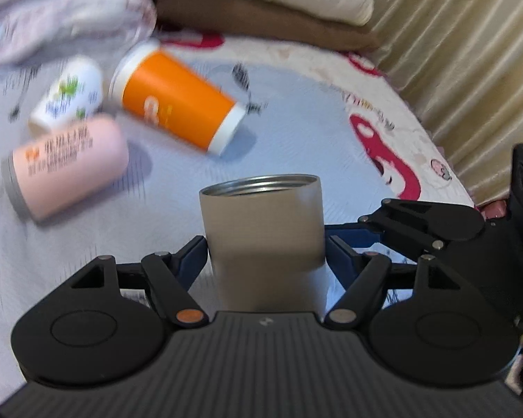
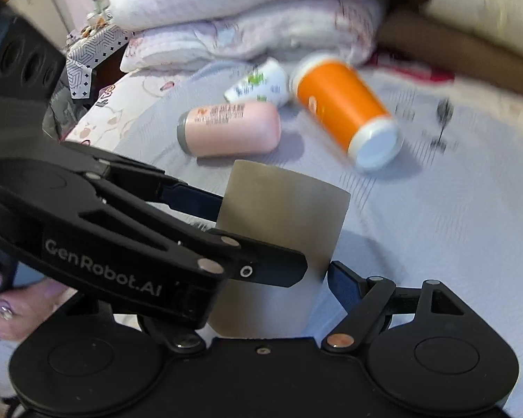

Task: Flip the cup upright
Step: 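Rotate the right tool to turn the grey-beige cup opening-up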

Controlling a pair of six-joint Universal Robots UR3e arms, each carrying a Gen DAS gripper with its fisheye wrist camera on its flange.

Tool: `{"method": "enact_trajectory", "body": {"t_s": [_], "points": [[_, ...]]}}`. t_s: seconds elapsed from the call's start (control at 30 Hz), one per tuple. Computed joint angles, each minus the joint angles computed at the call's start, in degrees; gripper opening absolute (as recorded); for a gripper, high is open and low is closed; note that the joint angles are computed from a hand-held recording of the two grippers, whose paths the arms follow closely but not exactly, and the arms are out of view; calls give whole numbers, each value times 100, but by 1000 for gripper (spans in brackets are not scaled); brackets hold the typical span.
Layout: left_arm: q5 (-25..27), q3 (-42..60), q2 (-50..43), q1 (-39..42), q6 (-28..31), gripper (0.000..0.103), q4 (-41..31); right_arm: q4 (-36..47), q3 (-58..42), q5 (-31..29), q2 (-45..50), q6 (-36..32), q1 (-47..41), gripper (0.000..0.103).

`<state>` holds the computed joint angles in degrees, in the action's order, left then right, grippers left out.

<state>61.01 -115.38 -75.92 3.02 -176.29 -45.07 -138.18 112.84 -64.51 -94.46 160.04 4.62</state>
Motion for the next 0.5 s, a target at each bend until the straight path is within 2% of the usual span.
{"method": "enact_trajectory", "body": {"t_s": [0.1, 0.17, 0.23, 0.3, 0.37, 0.5], "points": [[205, 222, -326, -235, 137, 72, 491, -1466, 516, -562, 32, -50, 310, 83], [213, 439, -624, -311, 209, 72, 692, -2712, 772, -1353, 405, -3, 693, 83], [233, 410, -767, -341, 155, 72, 1081, -3831, 966, -1906, 875, -75, 930, 83], [538, 294, -851, -525, 275, 72, 1668, -4672, 1129, -2055, 1189, -133, 956, 83], [891, 265, -960, -745, 393, 72, 2083, -5129, 1116, -1918, 1439, 169, 859, 83], [911, 178, -1072, -715, 340, 72, 2349, -5765, 985, -2058, 1934, 254, 915, 83]]}}
